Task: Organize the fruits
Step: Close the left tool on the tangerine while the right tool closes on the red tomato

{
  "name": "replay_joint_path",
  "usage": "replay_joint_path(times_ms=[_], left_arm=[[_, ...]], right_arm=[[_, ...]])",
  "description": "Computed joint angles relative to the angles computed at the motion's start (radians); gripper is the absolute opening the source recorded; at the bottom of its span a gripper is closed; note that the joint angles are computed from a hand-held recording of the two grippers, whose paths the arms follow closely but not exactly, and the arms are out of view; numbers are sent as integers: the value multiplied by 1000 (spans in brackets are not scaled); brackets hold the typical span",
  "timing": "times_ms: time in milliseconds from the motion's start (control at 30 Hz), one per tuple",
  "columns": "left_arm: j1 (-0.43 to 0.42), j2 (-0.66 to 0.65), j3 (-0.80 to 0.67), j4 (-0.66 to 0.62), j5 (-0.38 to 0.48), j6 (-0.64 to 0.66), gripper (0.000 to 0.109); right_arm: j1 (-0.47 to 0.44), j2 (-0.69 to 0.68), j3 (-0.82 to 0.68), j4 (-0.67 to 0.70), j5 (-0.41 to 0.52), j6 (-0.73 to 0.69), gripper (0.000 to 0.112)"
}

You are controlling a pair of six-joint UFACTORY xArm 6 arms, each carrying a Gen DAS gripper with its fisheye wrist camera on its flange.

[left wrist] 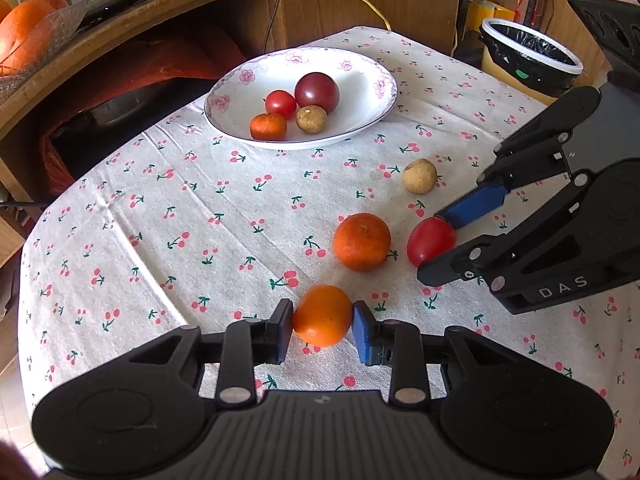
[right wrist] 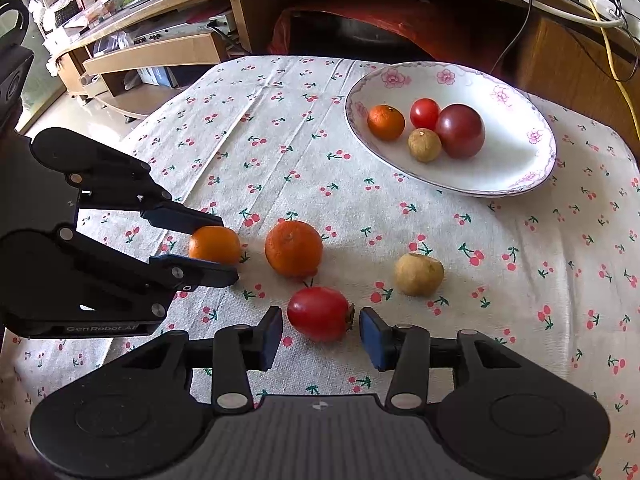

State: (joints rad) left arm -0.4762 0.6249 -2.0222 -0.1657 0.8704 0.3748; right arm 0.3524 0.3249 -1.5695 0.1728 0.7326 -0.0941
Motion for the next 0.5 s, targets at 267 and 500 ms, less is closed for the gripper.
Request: replay_joint_path(times_ms=[267,500], left_arm=[[-5,-12,14,14,-9,16,39],[-10,-5,-10,7,-17,20,39]], right_arm=[[2,-2,-5,-14,14,3,29],[2,-12,1,-21,2,5,29]])
